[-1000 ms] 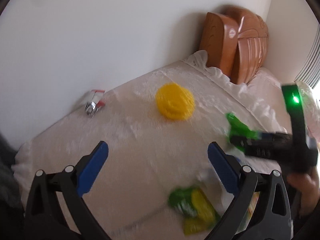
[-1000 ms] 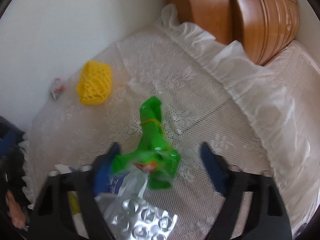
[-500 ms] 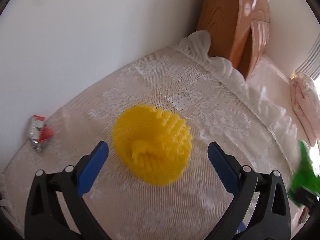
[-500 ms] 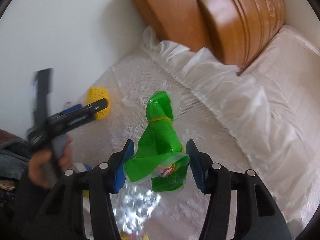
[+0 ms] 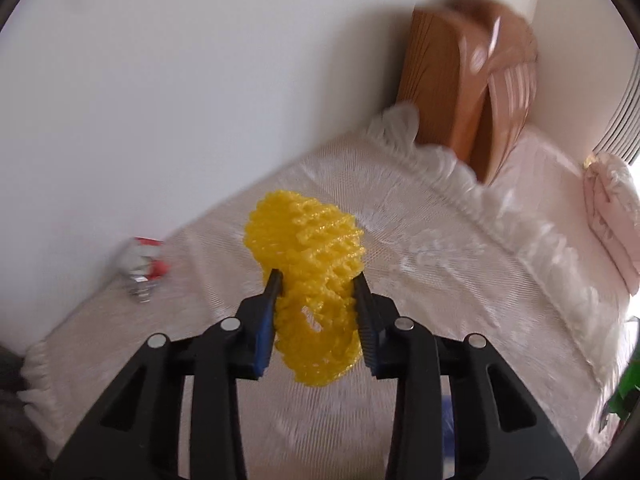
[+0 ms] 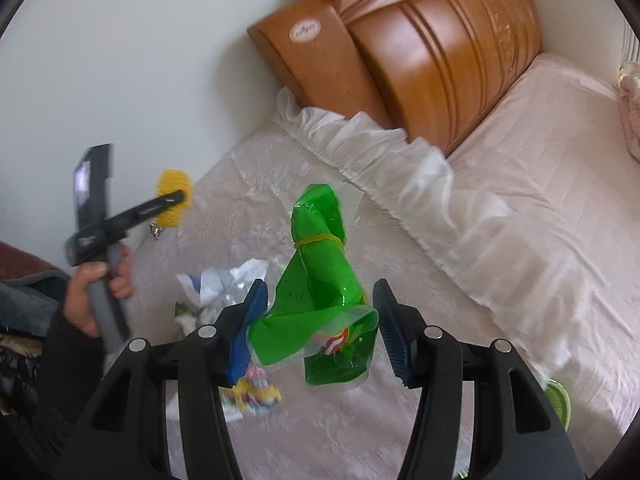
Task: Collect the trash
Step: 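Drop the yellow net and green wrapper into the green wastebasket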
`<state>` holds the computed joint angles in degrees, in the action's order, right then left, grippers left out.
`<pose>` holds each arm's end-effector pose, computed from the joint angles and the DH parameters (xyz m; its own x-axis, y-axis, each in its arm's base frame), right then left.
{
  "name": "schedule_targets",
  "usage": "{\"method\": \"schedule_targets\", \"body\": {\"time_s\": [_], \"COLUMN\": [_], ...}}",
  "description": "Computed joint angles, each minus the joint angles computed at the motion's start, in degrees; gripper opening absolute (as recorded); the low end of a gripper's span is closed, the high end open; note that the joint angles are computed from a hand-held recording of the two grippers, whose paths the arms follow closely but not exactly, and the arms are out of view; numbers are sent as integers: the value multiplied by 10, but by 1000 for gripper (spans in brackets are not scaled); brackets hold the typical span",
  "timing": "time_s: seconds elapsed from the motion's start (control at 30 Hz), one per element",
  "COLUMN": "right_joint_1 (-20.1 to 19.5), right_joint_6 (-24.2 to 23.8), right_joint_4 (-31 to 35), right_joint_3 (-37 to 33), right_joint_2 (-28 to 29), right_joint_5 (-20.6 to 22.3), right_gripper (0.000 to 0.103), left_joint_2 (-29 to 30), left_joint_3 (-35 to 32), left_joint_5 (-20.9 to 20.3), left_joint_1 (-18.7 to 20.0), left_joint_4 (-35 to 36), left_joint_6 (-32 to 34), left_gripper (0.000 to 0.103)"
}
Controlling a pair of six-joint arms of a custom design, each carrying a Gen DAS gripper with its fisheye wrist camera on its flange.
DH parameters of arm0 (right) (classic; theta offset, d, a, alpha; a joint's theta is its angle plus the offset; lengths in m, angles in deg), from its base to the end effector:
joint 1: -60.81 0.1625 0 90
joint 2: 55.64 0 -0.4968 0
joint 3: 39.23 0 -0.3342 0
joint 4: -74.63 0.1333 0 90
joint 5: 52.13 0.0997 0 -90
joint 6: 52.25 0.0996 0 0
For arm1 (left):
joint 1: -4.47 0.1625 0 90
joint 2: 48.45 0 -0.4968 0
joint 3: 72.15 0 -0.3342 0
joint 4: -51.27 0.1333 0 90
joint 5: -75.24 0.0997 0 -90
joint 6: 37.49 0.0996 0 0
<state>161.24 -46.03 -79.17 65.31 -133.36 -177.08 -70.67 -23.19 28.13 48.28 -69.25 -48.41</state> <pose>0.1714 -0.5101 0.4919 -0.8790 0.2745 0.3898 -0.0497 0.7604 -0.6476 -0.4833 -0.7423 0.1338 -0.6662 0.3578 -0.6543 0.6048 0.7725 -0.1934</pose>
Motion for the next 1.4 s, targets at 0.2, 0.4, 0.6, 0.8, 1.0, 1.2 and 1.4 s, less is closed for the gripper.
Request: {"method": "schedule_targets", "body": {"time_s": [0.2,0.4,0.6,0.8,1.0,1.2,1.4], "right_joint_1": [11,6,-10,-41,-74,-142,-245], "right_joint_6": [23,68,114,103,79,38,-26], "right_joint_4": [0,38,120,132,128,135,133], "right_joint_3": [82,165,213,223,221,222,225], "right_joint_2": [-86,-205,-333,-408,-446,-494,-535], "right_joint_5": [-35,-86,-128,-132,-122,-84,-6], "right_gripper": [56,56,56,56,56,56,56], "left_joint_2": [-104,-144,-123,-74,-25,20,63], "left_joint_3": [163,270,329,305,265,239,207], "left_joint_5": [-6,-115,-269,-317,-344,-381,-399], "left_joint_1": [-70,-138,-196,-236,-261,-287,-295], "left_joint_4": [-45,-77,-124,-109,-76,-46,-5], "left_joint_6": [-37,-77,-68,-32,10,43,47], "left_gripper": [35,36,37,37,37,38,44]}}
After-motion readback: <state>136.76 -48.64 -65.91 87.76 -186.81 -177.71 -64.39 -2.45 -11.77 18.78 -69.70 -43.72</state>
